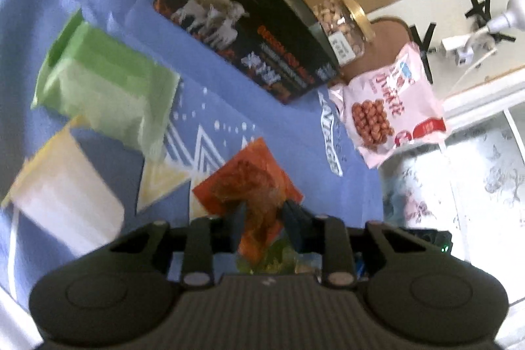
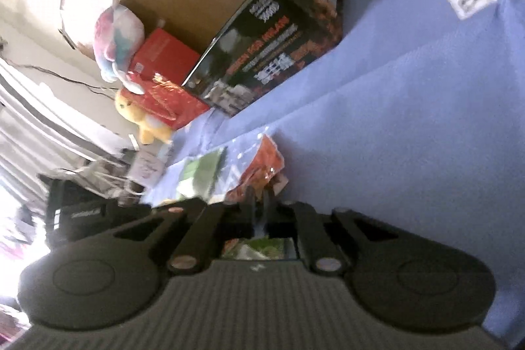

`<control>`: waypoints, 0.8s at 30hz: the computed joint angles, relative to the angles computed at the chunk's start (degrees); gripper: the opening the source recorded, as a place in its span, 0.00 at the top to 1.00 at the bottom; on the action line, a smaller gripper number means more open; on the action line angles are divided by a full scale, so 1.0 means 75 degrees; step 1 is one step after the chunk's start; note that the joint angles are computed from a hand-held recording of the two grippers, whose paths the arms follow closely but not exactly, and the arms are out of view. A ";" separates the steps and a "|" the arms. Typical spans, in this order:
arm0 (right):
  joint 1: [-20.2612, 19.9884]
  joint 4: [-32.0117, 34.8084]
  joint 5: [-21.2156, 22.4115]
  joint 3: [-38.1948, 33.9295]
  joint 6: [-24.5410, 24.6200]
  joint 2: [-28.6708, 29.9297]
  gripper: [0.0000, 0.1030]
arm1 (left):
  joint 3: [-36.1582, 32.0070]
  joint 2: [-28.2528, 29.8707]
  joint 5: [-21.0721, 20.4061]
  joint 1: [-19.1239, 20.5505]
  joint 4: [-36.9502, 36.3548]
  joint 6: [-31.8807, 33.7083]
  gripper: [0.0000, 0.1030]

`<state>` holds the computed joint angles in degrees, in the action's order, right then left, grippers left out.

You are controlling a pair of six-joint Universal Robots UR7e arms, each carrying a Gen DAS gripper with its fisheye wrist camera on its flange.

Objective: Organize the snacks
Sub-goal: 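Grasp the red-orange spicy snack bag with the left gripper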

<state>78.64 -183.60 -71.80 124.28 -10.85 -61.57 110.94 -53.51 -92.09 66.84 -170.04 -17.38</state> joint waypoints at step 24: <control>0.0297 0.0881 -0.0495 -0.0542 -0.0819 0.0049 0.73 | 0.0153 -0.0264 0.0268 -0.0045 0.0263 0.0260 0.46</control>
